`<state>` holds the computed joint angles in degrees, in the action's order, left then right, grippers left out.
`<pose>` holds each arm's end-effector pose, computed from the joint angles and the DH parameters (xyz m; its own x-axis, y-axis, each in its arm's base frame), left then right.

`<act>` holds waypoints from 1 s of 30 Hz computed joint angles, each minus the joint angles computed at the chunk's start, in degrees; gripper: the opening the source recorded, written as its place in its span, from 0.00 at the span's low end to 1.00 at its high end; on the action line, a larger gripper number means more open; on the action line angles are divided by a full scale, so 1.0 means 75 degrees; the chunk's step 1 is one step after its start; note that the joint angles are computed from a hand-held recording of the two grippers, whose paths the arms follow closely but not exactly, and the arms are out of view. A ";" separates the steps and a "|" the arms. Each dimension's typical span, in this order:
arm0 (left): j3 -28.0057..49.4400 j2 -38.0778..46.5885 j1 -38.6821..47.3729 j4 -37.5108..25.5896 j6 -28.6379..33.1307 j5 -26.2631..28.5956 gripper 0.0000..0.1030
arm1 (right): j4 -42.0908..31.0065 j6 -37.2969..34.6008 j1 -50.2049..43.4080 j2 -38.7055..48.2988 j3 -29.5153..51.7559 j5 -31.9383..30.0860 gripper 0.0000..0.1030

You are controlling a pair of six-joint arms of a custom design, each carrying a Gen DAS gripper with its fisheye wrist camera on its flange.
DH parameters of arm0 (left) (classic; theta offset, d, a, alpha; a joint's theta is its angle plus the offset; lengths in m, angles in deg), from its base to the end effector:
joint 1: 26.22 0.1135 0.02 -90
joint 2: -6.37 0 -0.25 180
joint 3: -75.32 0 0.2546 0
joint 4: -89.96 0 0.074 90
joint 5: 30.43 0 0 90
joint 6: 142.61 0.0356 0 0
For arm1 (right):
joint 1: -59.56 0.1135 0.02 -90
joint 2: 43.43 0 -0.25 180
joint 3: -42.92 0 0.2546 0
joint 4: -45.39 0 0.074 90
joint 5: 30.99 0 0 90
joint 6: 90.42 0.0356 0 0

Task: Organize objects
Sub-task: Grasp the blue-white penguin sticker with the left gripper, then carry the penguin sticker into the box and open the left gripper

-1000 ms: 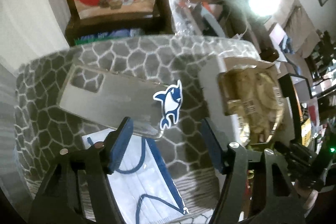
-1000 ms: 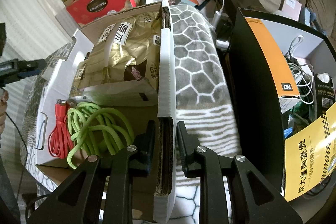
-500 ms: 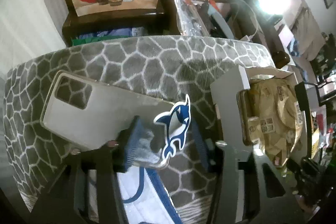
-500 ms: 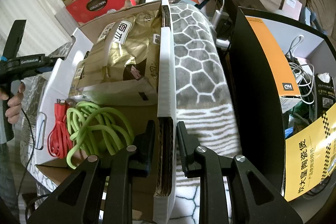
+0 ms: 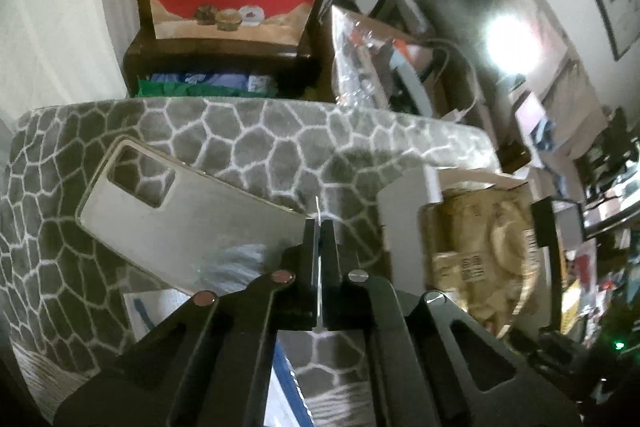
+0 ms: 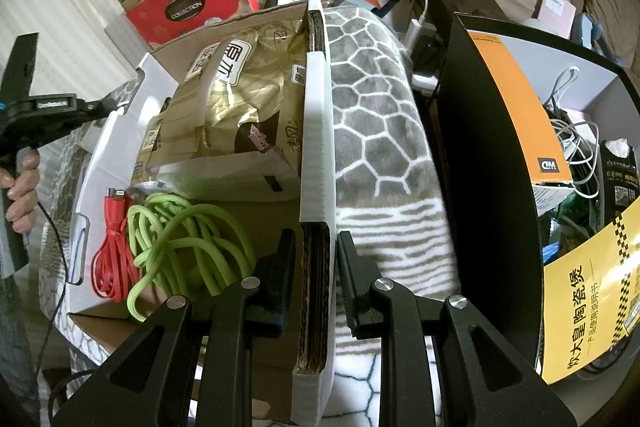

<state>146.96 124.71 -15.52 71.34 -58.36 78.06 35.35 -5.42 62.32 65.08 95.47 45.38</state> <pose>0.3541 0.0554 0.0503 -0.8838 -0.2637 -0.3866 -0.1352 0.9348 -0.3286 0.2853 0.0222 0.0404 -0.8966 -0.1280 -0.4240 -0.2215 0.9586 0.1790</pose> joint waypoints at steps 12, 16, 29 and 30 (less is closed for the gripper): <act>-0.1215 -0.2066 -0.0178 -0.0103 0.0087 0.1247 0.01 | -0.0014 -0.0006 -0.0018 0.0008 0.0016 -0.0016 0.22; -0.1276 -0.2073 -0.0487 -0.0063 -0.0175 0.1567 0.01 | -0.0022 -0.0011 -0.0021 0.0009 0.0022 -0.0025 0.22; -0.1246 -0.0946 -0.1615 0.0688 -0.0806 0.1075 0.01 | -0.0025 0.0007 -0.0005 0.0004 0.0021 -0.0020 0.22; -0.1267 -0.0948 -0.1628 0.0711 -0.0793 0.1035 0.01 | -0.0008 0.0023 0.0007 0.0004 0.0007 -0.0017 0.22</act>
